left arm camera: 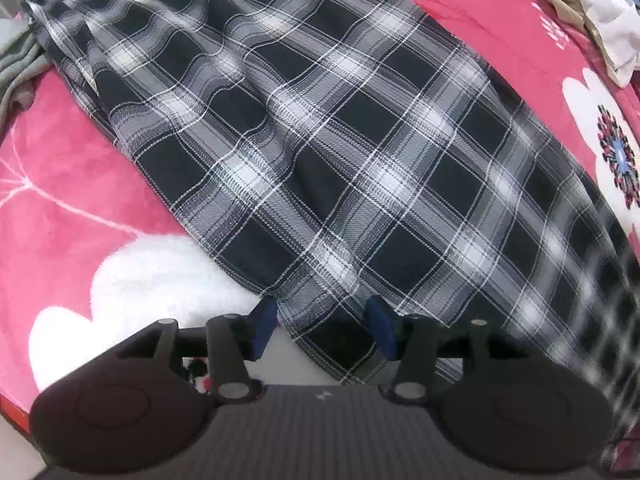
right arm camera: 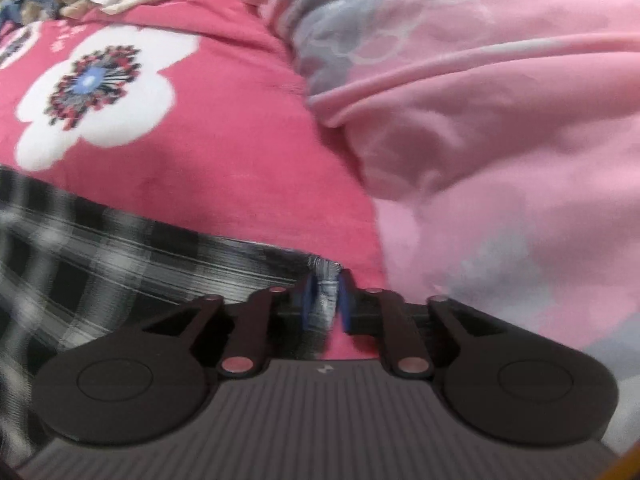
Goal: Fold clothes
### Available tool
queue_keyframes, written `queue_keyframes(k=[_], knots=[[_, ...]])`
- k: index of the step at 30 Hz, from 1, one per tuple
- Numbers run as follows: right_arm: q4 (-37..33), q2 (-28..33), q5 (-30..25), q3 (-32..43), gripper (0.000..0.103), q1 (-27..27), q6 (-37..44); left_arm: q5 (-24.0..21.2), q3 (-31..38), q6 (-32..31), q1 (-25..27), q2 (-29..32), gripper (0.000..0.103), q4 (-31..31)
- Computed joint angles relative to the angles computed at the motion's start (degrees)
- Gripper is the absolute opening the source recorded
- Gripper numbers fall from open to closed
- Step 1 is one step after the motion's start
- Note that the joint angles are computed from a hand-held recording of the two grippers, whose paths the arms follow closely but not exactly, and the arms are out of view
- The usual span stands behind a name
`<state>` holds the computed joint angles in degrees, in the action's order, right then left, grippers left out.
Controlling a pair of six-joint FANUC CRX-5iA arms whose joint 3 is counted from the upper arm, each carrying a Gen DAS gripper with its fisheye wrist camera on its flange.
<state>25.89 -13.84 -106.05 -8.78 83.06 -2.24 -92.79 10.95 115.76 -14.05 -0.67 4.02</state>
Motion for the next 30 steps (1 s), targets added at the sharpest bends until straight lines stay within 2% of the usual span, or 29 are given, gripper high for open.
queue_keyframes(k=[1,5,9,12,13,15,18,22,23,24,25,27,30], knots=[[-0.4,0.8,-1.7,1.1,0.034,-0.4,0.2,0.9,-1.0,-0.6,0.5,-0.6,0.052,0.7],[1.9,6.8,-8.2,7.3,0.034,0.0,9.6,2.5,-4.3,-4.4,3.4,-2.8,0.053,4.7],[8.4,14.0,-15.8,14.2,0.034,0.1,17.3,0.9,-7.3,-8.4,9.5,-5.5,0.051,11.1],[11.0,17.3,-18.3,18.7,0.034,-1.5,18.8,1.7,-9.1,-9.9,15.5,-8.3,0.051,13.8],[11.1,18.1,-16.9,20.1,0.033,-1.8,18.3,2.8,-9.7,-10.3,17.6,-9.1,0.051,14.4],[11.5,19.4,-13.0,22.5,0.031,-2.0,17.3,5.6,-10.3,-11.2,21.1,-10.0,0.05,14.9],[13.1,19.2,-1.9,22.3,0.027,1.6,16.5,9.8,-12.1,-15.9,28.4,-10.8,0.05,16.8],[10.6,18.6,21.7,20.6,0.022,0.9,19.0,12.7,-11.9,-13.5,27.2,-7.7,0.047,13.9],[9.5,18.7,27.7,20.0,0.022,0.0,20.7,12.8,-14.5,-15.7,29.1,-7.9,0.044,15.3],[8.4,19.1,32.8,19.7,0.022,-1.3,22.4,10.0,-16.8,-16.5,33.0,-10.0,0.039,15.0],[7.0,19.7,37.6,19.6,0.022,-2.6,24.4,9.7,-19.5,-19.4,36.9,-12.0,0.036,17.8],[0.5,22.2,43.3,22.0,0.022,-6.6,30.9,9.5,-22.4,-21.9,41.5,-12.7,0.036,22.7],[-11.9,26.9,45.3,28.9,0.026,-11.9,39.6,8.7,-22.7,-24.4,42.5,-11.8,0.035,24.5]])
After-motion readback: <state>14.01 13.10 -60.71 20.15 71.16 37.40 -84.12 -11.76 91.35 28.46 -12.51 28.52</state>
